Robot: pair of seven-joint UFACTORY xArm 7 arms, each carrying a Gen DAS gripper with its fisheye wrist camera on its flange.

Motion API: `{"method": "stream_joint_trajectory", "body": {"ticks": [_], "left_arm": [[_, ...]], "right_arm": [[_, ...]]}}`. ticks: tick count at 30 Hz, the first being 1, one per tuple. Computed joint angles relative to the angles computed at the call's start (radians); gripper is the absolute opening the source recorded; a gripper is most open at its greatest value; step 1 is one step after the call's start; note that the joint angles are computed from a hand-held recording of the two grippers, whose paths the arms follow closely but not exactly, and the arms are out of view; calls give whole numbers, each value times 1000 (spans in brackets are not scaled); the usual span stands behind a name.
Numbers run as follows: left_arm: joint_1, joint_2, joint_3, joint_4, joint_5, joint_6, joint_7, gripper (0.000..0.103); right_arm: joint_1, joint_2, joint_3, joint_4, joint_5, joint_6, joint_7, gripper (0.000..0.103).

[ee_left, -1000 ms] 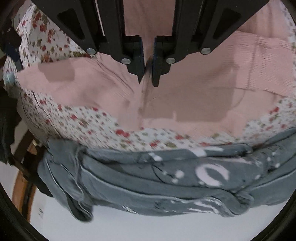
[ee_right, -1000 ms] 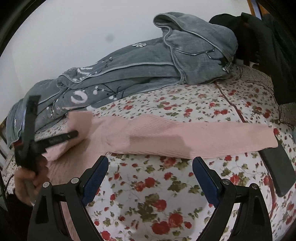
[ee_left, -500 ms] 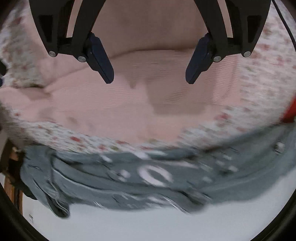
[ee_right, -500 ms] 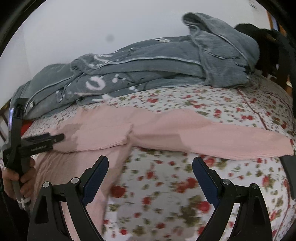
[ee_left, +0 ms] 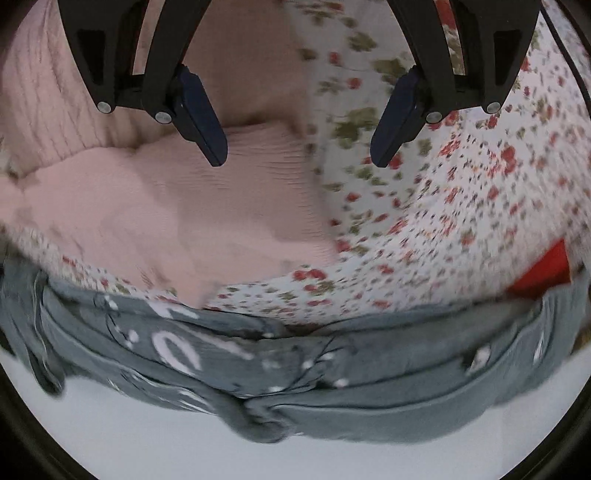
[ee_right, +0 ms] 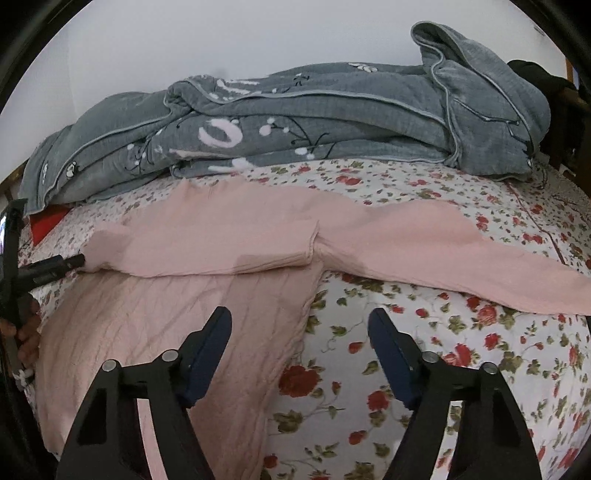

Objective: Fold small clothes
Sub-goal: 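Lower the sleeve onto the sweater and open the left gripper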

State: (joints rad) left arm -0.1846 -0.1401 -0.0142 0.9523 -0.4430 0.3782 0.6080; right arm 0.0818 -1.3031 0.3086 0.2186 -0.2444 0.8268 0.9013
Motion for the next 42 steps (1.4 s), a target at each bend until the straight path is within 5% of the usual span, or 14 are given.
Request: {"method": "stream_joint_trajectory", "body": {"ticks": [6,10,14,15,19,22,26,31,36,42], "left_arm": [[43,101,42,146,-256,184,151,78],[82,190,-3,236,-268,259,107,70],[124,236,-68,267,-308,294,121,11],[105,229,-58,257,-308,256,124,11],[111,219,-61,236,-335,211,120,11],[98,201,-72,183,-312,121,131,21],[61,159,-76,97,-162,-59,32,60],[46,155,-70,77,-56,-107,-27,65],[50,168,-72,105,-155,-53,62,73],[43,160,-75,91,-152,-73,67,73]], "right_arm": [[4,50,-16,-19,6,-16,-5,72],[13,34,-22,-44,6,-31,-9,72],[27,20,-11,-47,-1,-15,-21,70],[32,8,-18,-47,0,-6,-28,68],[14,-95,-25,-48,-13,82,-40,68],[-21,-206,-49,-59,-32,177,-64,68],[-86,-355,-104,-88,-62,299,-120,68],[-204,-565,-228,-135,-90,413,-213,68],[-351,-705,-371,-181,-120,460,-320,63],[-471,-742,-429,-208,-134,437,-451,62]]}}
